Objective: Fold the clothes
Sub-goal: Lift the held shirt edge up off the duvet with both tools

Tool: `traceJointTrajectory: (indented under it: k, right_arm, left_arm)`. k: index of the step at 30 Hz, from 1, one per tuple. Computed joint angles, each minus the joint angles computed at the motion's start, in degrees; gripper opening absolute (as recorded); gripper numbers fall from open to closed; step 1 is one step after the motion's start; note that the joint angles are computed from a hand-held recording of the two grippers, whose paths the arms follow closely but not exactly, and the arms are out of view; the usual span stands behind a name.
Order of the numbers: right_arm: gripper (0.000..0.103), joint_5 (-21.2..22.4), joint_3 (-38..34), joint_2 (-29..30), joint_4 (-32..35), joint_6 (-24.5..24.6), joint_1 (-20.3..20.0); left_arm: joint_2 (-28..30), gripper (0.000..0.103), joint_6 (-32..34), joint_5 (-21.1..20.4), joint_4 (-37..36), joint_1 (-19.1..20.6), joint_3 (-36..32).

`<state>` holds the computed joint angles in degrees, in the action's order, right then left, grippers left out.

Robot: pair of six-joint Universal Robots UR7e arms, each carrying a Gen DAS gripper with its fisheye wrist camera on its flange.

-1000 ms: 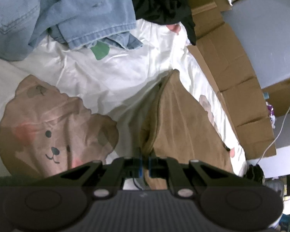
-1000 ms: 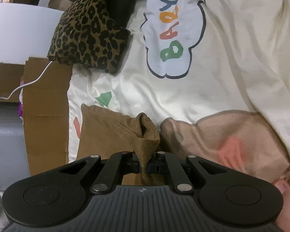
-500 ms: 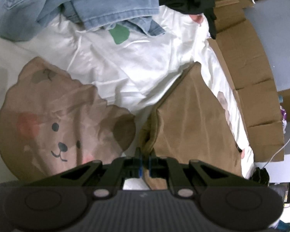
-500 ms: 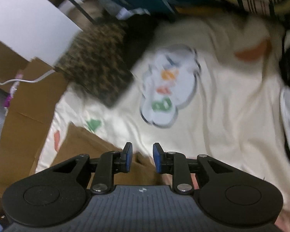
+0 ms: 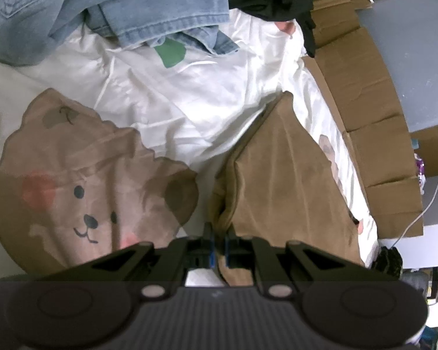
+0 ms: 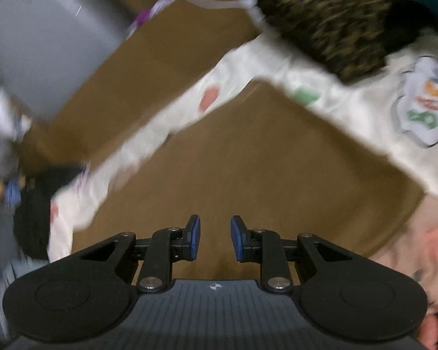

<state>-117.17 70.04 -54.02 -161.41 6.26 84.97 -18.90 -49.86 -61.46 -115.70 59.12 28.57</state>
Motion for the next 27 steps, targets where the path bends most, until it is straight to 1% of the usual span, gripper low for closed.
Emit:
traceJointTrajectory:
  k: [2, 5, 7, 9, 13, 15, 18, 21, 23, 27]
  right_arm:
    - [0.025, -1.74, -0.47, 1.23, 0.88, -1.42, 0.51]
    - [0.025, -0.74, -1.06, 2.32, 2.59, -1.34, 0.34]
    - [0.025, -0.38, -2.45, 3.65, 3.68, -2.29, 0.40]
    - [0.025, -0.40, -4.48, 5.39, 4.94, -4.42, 0.67]
    - [0.025, -2.22, -6.97, 8.01, 6.79, -8.07, 1.56]
    - [0.025, -2.79, -6.94, 8.57, 7.37, -9.95, 1.95]
    - [0.024, -4.28, -6.55, 8.94, 9.94, -10.92, 2.36]
    - [0.025, -5.55, -4.17, 8.41, 8.23, -13.52, 2.92]
    - [0.025, -6.93, -3.26, 8.14, 8.27, -14.72, 3.37]
    - [0.025, -7.76, -2.76, 7.49, 11.03, -13.59, 3.88]
  left_arm:
    - [-0.01, 0.007, 0.30, -0.13, -0.07, 0.01, 0.04]
    - [0.25, 0.007, 0.52, -0.34, 0.30, 0.07, -0.48]
    - [0.53, 0.007, 0.56, -0.46, 0.70, 0.12, -1.04]
    - [0.65, 0.007, 0.74, -0.52, 0.74, 0.13, -1.24]
    - [0.23, 0.007, 1.24, -0.99, -0.41, 0.25, -0.32]
    - [0.02, 0.007, 1.23, -1.29, -0.97, 0.33, 0.14]
    - [-0.46, 0.007, 1.37, -1.70, -2.31, 0.38, 1.26]
    - [-0.72, 0.007, 1.59, -1.87, -3.05, 0.36, 1.89]
    - [-0.59, 0.007, 1.42, -1.87, -2.90, 0.37, 1.66]
    - [-0.74, 0.007, 1.66, -1.98, -3.41, 0.37, 2.00]
